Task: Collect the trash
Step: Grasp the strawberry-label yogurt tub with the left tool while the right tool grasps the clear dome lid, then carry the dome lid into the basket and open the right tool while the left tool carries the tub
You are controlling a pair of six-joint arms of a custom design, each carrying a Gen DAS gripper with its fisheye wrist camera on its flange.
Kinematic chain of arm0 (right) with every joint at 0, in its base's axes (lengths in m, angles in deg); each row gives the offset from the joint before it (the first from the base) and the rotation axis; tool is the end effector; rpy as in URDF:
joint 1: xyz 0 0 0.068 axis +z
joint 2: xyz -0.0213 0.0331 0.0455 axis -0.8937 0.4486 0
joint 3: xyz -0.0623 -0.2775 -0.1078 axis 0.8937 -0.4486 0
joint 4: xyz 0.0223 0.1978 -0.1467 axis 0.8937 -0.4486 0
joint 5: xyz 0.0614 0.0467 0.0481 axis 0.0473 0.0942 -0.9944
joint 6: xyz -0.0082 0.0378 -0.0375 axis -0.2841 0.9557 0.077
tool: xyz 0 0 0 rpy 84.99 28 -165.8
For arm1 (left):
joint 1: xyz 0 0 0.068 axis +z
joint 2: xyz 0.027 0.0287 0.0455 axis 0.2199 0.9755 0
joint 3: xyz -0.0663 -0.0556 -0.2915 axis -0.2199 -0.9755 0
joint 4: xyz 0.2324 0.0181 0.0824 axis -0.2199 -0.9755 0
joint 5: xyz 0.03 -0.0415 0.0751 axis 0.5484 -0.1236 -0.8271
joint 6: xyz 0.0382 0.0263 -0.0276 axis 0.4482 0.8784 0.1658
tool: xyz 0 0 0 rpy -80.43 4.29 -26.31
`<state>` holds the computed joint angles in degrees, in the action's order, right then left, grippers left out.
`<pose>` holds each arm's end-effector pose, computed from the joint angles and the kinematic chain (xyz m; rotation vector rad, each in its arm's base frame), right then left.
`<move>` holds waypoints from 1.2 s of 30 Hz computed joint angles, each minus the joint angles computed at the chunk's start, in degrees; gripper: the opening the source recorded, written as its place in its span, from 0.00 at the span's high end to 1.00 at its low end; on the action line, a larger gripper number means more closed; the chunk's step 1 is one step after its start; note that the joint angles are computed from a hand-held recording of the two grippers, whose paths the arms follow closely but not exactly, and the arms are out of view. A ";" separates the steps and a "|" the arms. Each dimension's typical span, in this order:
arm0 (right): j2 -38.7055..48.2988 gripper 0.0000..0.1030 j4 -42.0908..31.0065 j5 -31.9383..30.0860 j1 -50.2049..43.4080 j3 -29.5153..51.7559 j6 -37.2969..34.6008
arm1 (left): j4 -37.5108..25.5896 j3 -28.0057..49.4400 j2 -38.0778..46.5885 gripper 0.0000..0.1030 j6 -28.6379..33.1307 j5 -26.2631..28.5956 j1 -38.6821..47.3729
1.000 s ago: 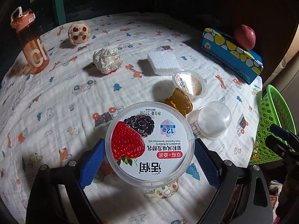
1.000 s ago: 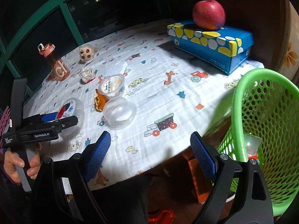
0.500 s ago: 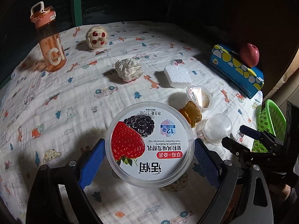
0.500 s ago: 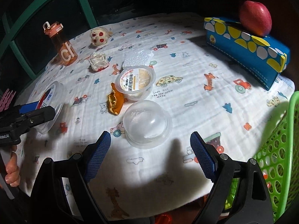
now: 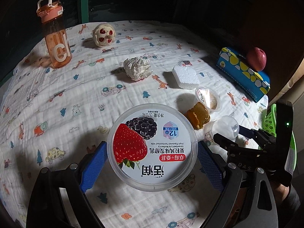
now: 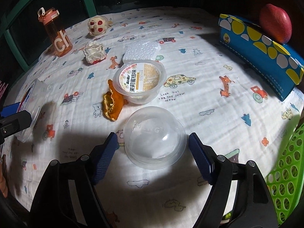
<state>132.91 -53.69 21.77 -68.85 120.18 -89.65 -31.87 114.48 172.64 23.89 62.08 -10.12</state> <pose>0.3315 -0.0190 0.1117 -0.5236 2.4857 0.2929 0.2638 -0.1038 0.1734 -0.2036 2.5161 -0.1235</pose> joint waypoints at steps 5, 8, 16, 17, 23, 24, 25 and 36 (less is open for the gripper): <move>-0.14 0.37 0.07 0.62 -0.21 -0.02 0.05 | 0.24 -0.20 0.03 0.13 -0.12 -0.07 -0.09; -0.56 0.37 -0.37 -0.03 -0.82 -0.13 -0.05 | 0.28 -0.19 0.05 0.13 -0.24 -0.26 -0.44; -3.47 0.37 -1.51 -2.46 -3.29 -2.04 -1.13 | -0.60 1.10 0.35 0.13 -1.15 -0.62 -1.92; -3.85 0.37 -1.77 -2.76 -3.65 -2.18 -1.30 | -0.61 1.28 0.42 0.13 -1.23 -0.59 -2.15; -7.08 0.37 -3.73 -5.34 -7.44 -3.62 -3.05 | -1.20 3.14 1.38 0.13 -1.66 -0.71 -3.96; -7.62 0.37 -4.04 -5.74 -8.19 -3.87 -3.42 | -1.21 3.35 1.51 0.13 -1.62 -0.62 -4.13; -8.22 0.37 -4.46 -6.21 -9.11 -4.10 -3.86 | -1.28 3.75 1.73 0.13 -1.68 -0.57 -4.49; -12.34 0.37 -11.21 -11.77 -22.28 -2.79 -9.60 | -3.02 10.34 5.56 0.13 -1.82 -0.71 -10.11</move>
